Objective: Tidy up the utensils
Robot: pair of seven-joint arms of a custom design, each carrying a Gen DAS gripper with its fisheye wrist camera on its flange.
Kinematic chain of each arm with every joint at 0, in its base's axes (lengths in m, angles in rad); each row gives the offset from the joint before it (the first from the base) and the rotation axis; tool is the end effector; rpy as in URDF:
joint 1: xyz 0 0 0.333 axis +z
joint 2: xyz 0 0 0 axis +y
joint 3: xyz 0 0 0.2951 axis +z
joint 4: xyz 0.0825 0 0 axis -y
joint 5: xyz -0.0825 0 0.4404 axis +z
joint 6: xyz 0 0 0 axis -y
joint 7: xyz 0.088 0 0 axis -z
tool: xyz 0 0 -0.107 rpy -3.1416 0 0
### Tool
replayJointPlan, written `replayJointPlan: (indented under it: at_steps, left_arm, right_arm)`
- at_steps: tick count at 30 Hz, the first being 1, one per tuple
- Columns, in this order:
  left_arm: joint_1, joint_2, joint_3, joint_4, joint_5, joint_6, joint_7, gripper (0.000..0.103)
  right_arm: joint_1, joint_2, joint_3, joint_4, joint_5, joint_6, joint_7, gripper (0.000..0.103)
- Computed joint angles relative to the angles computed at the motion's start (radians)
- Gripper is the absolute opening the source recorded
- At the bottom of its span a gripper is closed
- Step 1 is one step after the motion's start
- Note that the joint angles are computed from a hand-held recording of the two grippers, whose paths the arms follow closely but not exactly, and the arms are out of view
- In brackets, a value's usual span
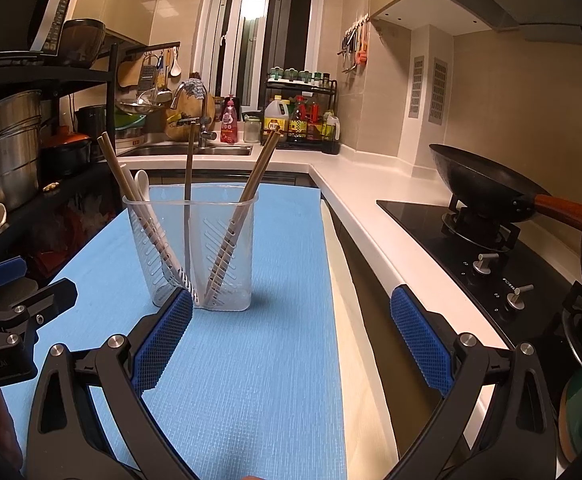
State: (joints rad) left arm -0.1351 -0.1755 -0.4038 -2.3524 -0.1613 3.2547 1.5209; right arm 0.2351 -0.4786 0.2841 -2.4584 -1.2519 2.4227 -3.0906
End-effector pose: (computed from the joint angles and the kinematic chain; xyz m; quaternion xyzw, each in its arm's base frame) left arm 0.4991 -0.2873 0.4735 -0.4928 0.7066 -0.4487 0.2378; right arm 0.4378 0.2481 0.4683 -0.5161 0.6638 -0.4622 0.2819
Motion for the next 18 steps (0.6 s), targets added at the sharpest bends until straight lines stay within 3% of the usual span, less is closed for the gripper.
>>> replayJointPlan:
  at_steps: [9,12,18]
  left_arm:
    - [-0.005,0.0,0.004,0.0,-0.001,0.002,0.004,0.095]
    - [0.02,-0.001,-0.021,-0.002,0.005,0.011,0.003,0.095]
    - [-0.012,0.006,0.006,0.003,-0.007,0.006,0.02,0.095]
  right_arm:
    - [0.001,0.001,0.0,0.001,-0.003,0.0,0.001,0.098]
    - [0.001,0.0,0.0,0.0,-0.003,0.0,0.002,0.098]
    - [0.002,0.003,0.0,0.003,-0.003,-0.002,0.002,0.098]
